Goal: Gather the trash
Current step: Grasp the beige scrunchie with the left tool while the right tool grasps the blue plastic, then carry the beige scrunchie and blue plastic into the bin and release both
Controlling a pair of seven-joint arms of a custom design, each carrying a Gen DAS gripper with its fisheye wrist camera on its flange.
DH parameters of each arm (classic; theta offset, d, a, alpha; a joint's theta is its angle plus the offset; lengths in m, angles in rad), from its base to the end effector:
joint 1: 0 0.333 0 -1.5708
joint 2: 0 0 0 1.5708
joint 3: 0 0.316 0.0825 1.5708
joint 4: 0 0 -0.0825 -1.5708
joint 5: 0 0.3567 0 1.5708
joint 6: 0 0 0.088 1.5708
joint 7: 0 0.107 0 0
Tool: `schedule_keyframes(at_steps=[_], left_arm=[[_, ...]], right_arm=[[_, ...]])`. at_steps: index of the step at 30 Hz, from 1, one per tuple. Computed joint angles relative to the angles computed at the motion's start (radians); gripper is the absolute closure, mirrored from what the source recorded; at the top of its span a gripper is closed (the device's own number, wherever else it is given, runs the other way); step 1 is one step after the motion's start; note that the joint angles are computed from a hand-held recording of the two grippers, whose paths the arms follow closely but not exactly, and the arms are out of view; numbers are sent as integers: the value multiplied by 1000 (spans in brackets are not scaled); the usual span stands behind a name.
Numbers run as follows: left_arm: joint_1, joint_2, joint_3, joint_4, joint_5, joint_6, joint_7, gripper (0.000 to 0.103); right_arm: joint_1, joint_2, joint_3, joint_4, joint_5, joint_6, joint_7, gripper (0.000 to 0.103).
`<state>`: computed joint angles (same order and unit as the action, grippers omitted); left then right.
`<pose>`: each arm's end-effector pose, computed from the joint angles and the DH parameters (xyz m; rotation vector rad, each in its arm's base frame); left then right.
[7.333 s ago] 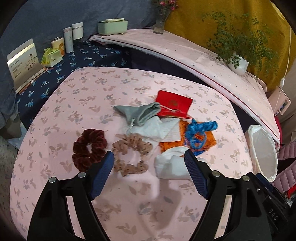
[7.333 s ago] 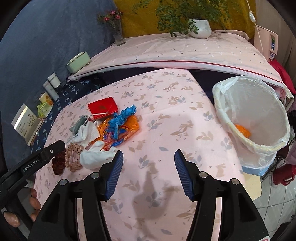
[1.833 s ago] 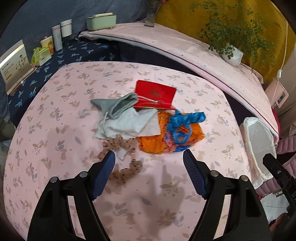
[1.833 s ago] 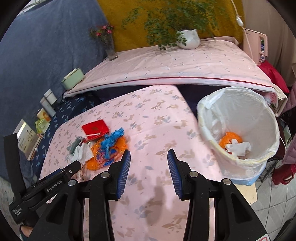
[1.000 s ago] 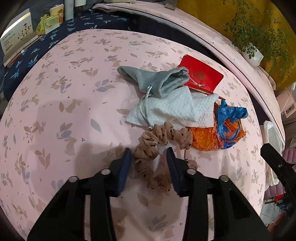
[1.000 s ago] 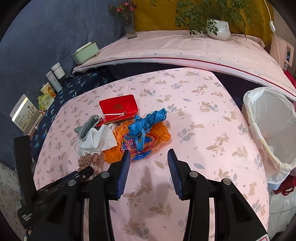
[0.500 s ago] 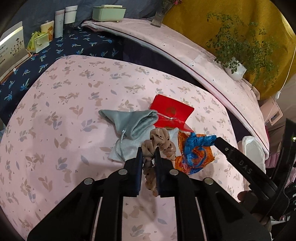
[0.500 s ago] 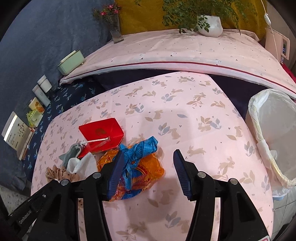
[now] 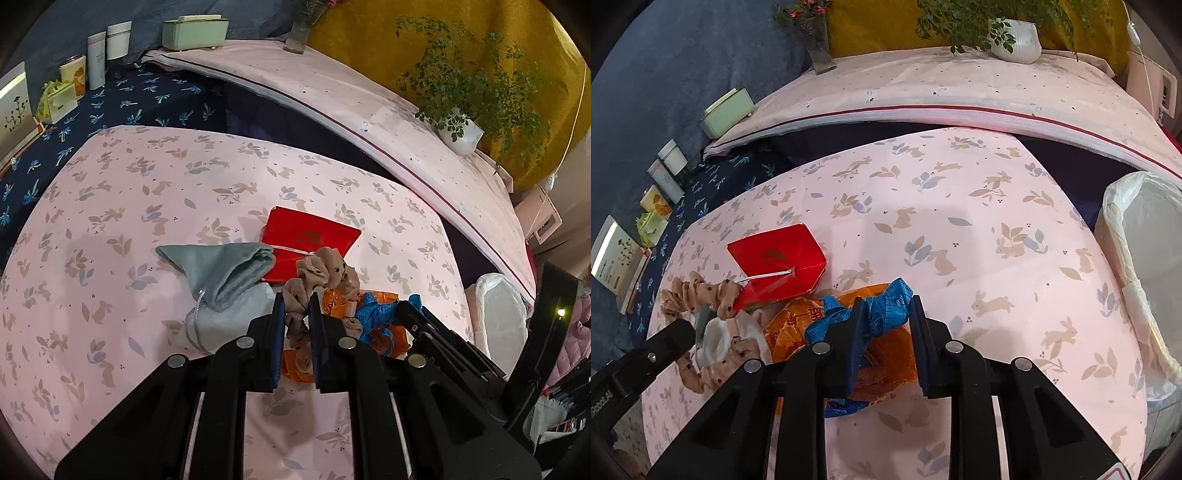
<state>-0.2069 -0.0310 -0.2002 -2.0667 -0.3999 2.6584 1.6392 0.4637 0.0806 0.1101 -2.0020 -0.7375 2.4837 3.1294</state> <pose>0.5195 -0.2133 0.5274 -1.8284 2.1940 -0.9847 0.4874 0.3167 0.4738 -1.3282 2.1966 -0.5610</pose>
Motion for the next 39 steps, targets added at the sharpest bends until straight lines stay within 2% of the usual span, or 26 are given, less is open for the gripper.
schedule_keyframes(at_steps=[6,16,28,39], left_arm=[[-25,-33,-15,-24,20,1,-15,91],[-97,-81,-47,-44,74,-3,-61,91],[-193,-73,-108,-1,199,-7,-136,91],[-283,41,-162,138,255,-32,-118,91]], right_arm=[[-14,-118,25,-114,-44,19,89,83],[-100,-367,118,-316,-46,1,171,83],[-207,-656,196,-512,52,-36,144,83],[-289,-950,207,-704,178,-107,92,83]])
